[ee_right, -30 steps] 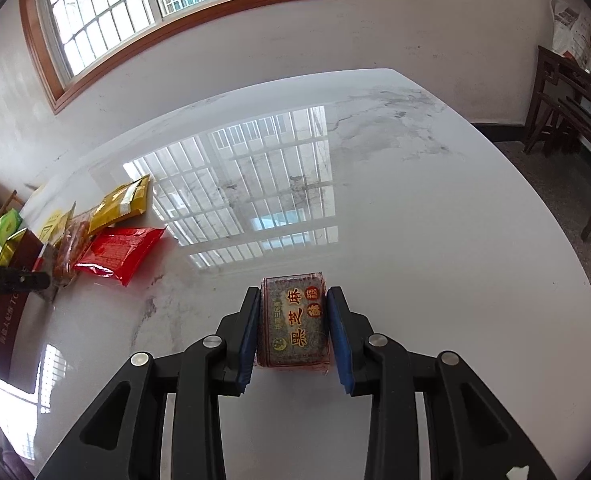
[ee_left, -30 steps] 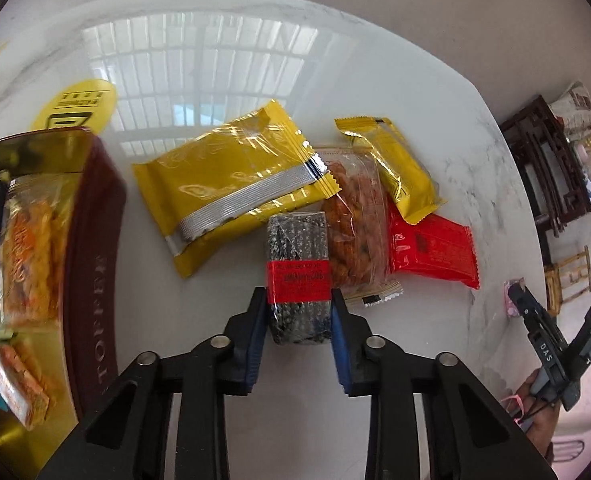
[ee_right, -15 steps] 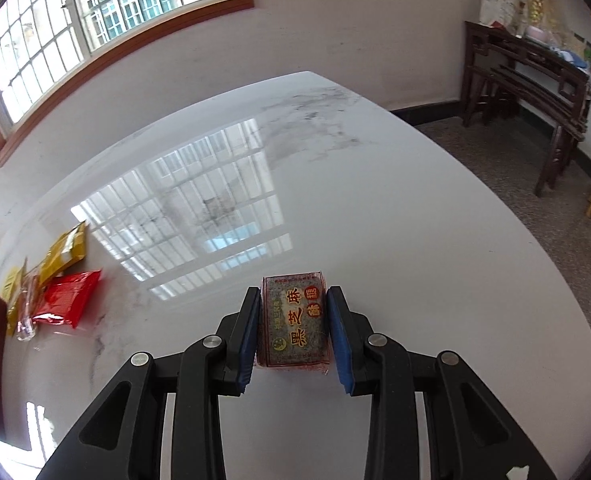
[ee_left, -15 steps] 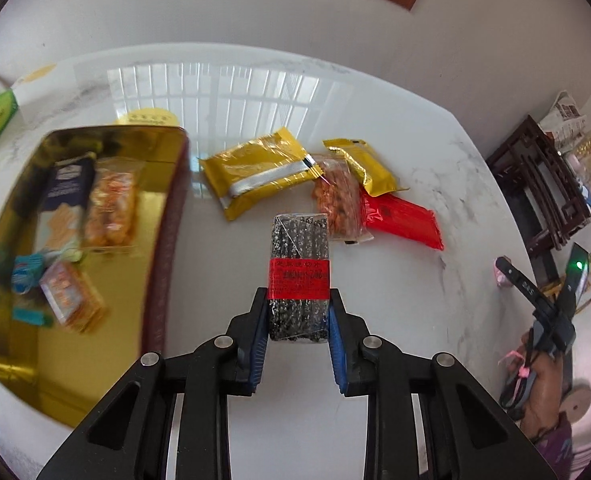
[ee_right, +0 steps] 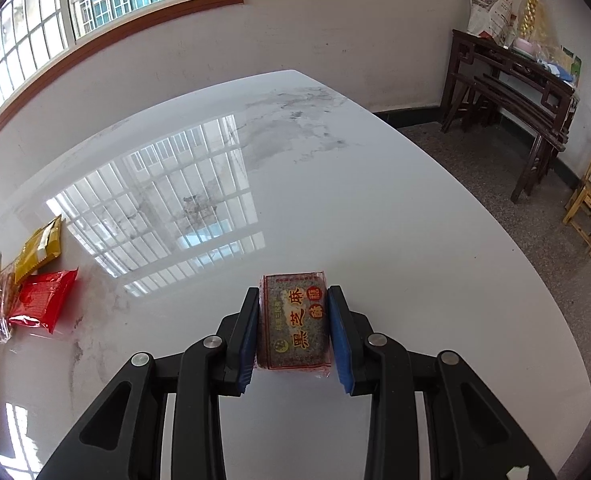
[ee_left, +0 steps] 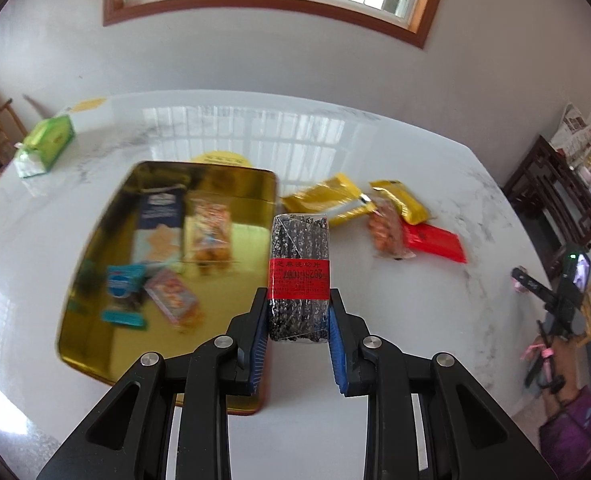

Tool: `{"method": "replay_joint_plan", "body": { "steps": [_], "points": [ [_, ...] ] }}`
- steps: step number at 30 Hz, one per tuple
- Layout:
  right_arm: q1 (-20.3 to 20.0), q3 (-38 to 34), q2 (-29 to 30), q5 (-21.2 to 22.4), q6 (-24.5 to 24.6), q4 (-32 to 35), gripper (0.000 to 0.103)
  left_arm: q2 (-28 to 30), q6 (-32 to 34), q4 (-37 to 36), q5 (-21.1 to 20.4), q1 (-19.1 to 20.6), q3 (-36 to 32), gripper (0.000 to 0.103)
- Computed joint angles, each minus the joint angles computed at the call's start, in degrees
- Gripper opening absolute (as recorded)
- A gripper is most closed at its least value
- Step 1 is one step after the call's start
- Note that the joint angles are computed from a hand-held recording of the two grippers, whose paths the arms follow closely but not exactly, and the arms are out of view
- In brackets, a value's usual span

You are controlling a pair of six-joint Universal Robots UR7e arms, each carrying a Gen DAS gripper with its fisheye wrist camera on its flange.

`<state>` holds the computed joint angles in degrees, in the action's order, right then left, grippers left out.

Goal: Organize snacks
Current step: 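Carry the seaweed pack over the tin with the left gripper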

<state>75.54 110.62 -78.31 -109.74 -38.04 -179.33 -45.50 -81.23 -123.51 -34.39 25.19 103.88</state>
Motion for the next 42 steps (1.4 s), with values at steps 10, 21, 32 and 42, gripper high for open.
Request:
{"method": "replay_joint_plan", "body": {
  "steps": [10, 21, 32, 42],
  "points": [
    [0.47, -0.09, 0.58, -0.87, 0.01, -0.70, 0.030, -3.45, -9.72, 11.09, 2.07, -0.71, 3.07, 0.028],
    [0.40, -0.11, 0.56, -0.74, 0.07, -0.64, 0.030, -3.30, -12.92, 14.98, 1.43, 0.84, 3.37, 0.028],
    [0.42, -0.16, 0.57, -0.68, 0.16, -0.57, 0.031, -2.70, -12.10, 13.64, 0.28, 2.44, 3.99, 0.028],
    [0.44, -0.12, 0.61, -1.00, -0.25, -0.81, 0.031, -3.04, -9.74, 9.00, -0.73, 3.46, 5.84, 0.028]
  ]
}}
